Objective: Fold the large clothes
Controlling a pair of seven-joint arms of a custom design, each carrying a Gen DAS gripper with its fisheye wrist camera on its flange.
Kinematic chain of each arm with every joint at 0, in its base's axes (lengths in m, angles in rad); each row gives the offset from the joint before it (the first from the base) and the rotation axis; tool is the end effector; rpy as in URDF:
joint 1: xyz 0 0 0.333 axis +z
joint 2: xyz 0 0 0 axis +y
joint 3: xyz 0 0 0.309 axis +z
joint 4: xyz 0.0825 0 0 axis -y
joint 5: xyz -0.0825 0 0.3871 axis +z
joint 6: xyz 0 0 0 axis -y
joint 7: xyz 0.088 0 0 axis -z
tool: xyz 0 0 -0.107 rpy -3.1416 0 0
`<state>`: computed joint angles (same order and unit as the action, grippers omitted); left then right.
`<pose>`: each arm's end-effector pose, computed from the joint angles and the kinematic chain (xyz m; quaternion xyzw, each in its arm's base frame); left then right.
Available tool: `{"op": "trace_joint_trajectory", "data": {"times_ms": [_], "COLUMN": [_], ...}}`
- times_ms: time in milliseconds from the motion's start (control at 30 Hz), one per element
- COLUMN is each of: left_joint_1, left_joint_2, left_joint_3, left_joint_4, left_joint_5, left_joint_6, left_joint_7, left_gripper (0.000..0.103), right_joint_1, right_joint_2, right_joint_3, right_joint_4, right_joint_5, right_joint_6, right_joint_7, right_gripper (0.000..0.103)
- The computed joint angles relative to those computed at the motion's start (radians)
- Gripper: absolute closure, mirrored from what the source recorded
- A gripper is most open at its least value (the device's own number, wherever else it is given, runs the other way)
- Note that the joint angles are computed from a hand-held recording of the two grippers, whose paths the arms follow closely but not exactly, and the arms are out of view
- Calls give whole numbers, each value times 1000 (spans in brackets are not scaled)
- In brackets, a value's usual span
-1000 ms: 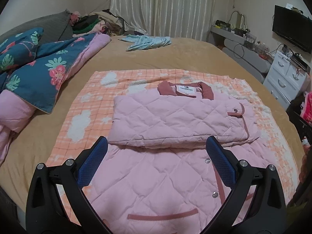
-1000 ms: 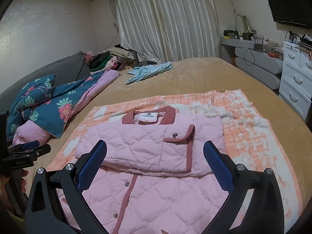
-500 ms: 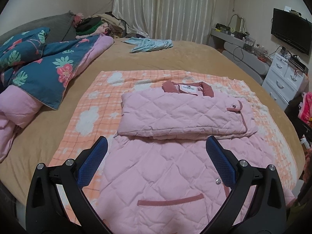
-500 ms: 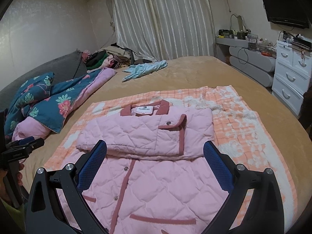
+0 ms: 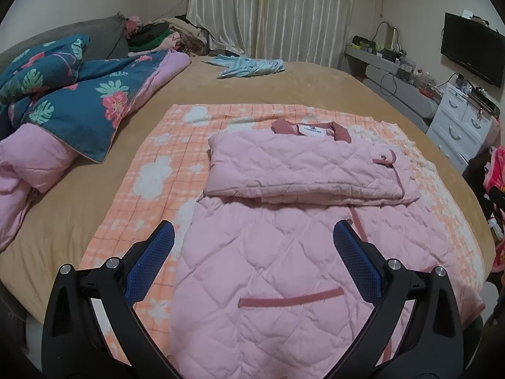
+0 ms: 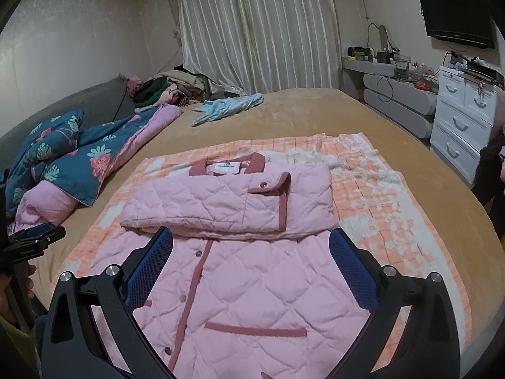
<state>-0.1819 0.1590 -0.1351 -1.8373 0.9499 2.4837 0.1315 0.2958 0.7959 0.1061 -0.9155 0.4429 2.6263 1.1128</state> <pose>0.6121 -0.1998 0.4864 -0.7828 0.4661 -0.2494 0.3281 0.7649 0.2705 0.5209 -0.7574 0.4448 -0.1700 0.4468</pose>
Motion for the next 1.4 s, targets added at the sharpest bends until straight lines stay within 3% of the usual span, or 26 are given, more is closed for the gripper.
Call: {"op": "trace_joint_trajectory", "data": {"times_ms": [533, 1400], "left_joint_1": [5, 49], "left_joint_2": [-35, -86], "left_joint_3": [-17, -21], "left_joint_4": [-131, -347], "left_joint_5": [-51, -203], "left_joint_6": [-16, 98], "left_joint_7": [25, 33], "left_gripper": [8, 8], "right_joint_1": [-10, -10], "right_joint_2": [-134, -180], "right_joint_3": [-44, -92], "right_joint_4": [-277, -423], "right_joint_5": [-17, -95], "right_joint_6": [50, 44], "right_joint_7": [-2, 49], "right_gripper": [4, 4]}}
